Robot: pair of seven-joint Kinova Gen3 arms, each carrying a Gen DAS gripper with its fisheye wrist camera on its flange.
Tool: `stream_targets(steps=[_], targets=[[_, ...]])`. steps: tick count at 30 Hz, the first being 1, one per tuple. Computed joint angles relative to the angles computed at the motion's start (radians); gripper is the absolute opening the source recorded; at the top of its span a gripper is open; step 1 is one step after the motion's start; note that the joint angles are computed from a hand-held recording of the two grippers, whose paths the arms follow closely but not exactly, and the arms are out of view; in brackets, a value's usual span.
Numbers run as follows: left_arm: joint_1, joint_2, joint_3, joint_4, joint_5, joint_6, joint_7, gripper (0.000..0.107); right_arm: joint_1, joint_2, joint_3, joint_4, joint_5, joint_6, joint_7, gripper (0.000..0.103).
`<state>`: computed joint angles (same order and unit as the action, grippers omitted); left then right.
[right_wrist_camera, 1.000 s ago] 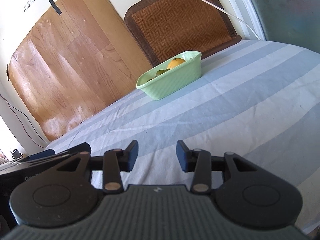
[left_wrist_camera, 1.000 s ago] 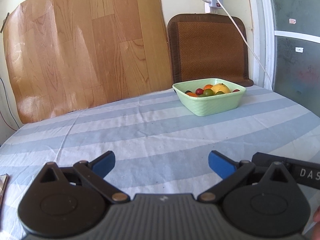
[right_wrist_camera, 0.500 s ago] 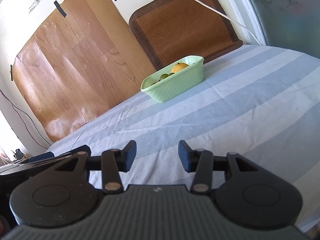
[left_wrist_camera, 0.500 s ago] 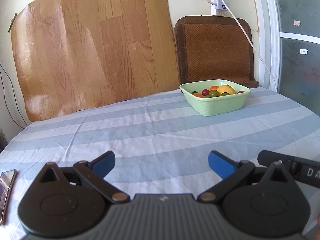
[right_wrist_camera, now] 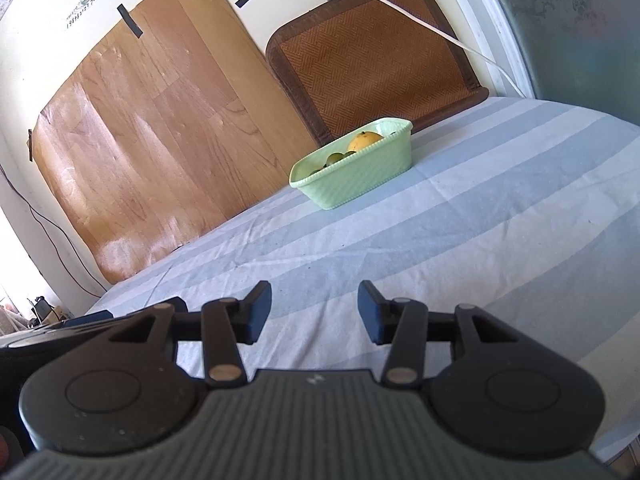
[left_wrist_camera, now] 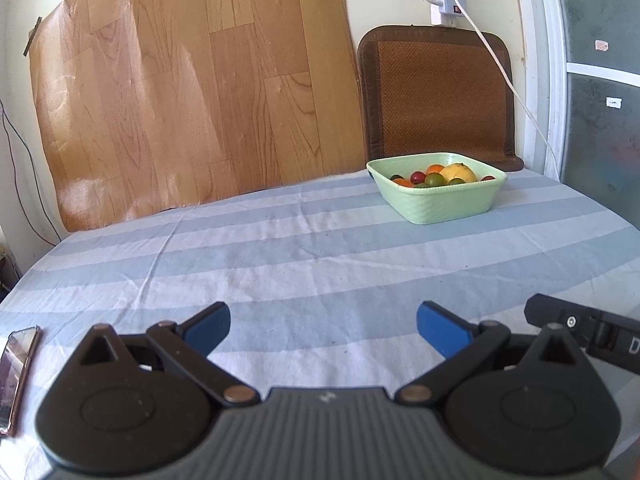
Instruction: Organize fruits
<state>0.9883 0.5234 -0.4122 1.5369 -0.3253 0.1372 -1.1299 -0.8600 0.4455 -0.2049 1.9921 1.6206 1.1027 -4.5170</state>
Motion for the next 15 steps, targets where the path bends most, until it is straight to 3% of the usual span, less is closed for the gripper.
stream_targets(steps=[5,10,15], targets=[[0.015,-0.012,-0.013,0.016,-0.004,-0.009,-0.004,0.103,-0.008,-0.004,-0.003,0.001,-0.003,0.009,0.002,0.051],[0.083,-0.010,-0.096,0.046,0.010,-0.056,-0.009,0.103,-0.015,-0.003,-0.003,0.000,-0.006,0.020,0.007,0.051],[0.092,-0.011,-0.104,0.046,0.059,-0.065,-0.059,0.103,-0.016,0.000,-0.002,-0.004,-0.014,0.020,0.011,0.053]])
